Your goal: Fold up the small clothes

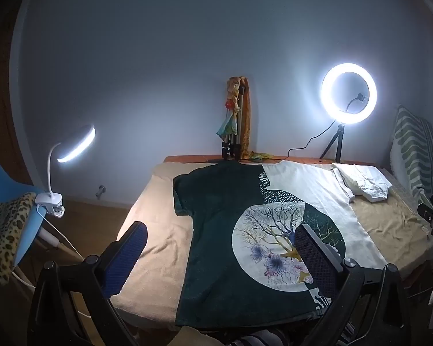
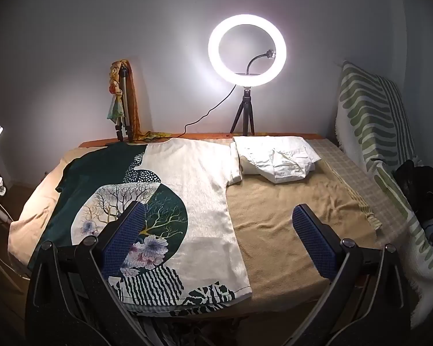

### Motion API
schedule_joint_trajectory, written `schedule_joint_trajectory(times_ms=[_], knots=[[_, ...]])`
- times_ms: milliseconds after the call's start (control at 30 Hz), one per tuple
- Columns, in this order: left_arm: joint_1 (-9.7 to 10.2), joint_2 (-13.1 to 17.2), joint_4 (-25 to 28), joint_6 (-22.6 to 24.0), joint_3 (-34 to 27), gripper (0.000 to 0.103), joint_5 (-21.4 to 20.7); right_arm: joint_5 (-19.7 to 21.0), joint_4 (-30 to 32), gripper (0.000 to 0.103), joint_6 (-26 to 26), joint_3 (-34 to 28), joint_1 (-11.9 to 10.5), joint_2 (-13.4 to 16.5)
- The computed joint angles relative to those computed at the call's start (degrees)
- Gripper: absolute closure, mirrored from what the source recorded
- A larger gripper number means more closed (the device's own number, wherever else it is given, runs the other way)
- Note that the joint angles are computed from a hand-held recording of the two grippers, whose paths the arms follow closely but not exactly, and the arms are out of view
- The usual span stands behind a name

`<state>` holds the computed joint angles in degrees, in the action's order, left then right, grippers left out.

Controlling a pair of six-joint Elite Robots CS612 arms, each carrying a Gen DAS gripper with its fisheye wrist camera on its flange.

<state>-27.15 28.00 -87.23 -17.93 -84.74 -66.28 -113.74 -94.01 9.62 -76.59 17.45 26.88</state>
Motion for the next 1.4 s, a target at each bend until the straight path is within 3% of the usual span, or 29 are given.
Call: schedule_joint_trajectory(times_ms=[667, 1400], knots=[[-0.51, 0.4, -3.2, -0.8, -1.3, 0.000, 3.8, -0.6, -0.2, 0.000, -0.3, -0.3, 0.4, 0.0], [-1.10, 0.5, -4.0, 0.1, -1.8, 0.000, 4.8, -0.8, -0.2, 0.000, -0.4, -0.6, 0.6, -0.4]])
